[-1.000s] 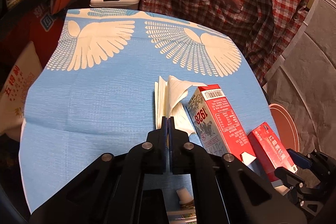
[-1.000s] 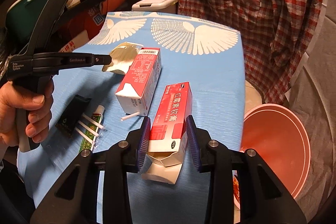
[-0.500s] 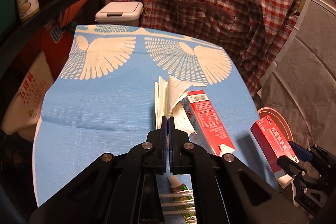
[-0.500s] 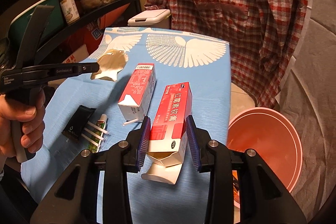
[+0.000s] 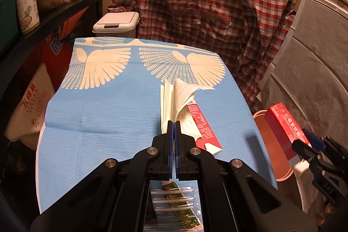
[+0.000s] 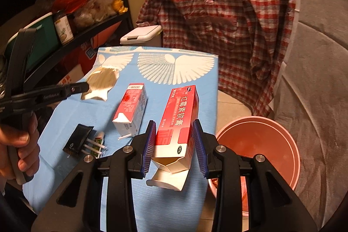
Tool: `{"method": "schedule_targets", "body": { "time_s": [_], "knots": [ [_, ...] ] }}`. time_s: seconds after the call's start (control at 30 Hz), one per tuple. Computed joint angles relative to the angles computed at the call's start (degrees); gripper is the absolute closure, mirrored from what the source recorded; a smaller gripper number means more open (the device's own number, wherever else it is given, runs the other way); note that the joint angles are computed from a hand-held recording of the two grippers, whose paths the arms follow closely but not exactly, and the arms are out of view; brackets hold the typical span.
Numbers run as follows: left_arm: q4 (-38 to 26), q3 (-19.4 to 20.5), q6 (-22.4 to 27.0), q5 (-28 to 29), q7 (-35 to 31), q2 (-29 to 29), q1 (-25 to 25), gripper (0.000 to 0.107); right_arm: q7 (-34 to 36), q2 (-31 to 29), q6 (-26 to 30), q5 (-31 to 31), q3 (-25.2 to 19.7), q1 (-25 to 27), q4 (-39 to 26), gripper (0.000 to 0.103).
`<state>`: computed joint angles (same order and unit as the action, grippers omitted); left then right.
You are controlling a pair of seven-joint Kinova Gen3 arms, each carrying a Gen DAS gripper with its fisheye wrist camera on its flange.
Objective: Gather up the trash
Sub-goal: 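Carry the red box with the right tool while the left tool carries the napkin over the bucket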
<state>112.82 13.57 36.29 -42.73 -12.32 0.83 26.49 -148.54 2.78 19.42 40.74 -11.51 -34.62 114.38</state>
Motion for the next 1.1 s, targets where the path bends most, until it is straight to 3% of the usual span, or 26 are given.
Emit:
{"method": "schedule_targets", "body": {
  "time_s": [0.2, 0.43, 1.1],
  "knots": [
    [-1.0, 0.8, 0.9, -1.3, 1.2, 0.6, 1.4, 0.106, -7.9, -1.5, 0.7, 7.4, -0.3, 0.4, 1.5, 0.068],
    [-2.7, 0.6, 1.0, -2.7, 2.1, 2.2, 3.6, 0.106, -12.6, -2.7, 1.5, 11.4, -1.5, 2.7, 2.7, 0.068],
    [-10.8, -2.8, 0.4, -3.0, -1.1, 9.8, 13.0, 0.106, -14.4, -5.6, 0.7, 12.6, -1.6, 11.0, 6.0, 0.068]
  ]
}}
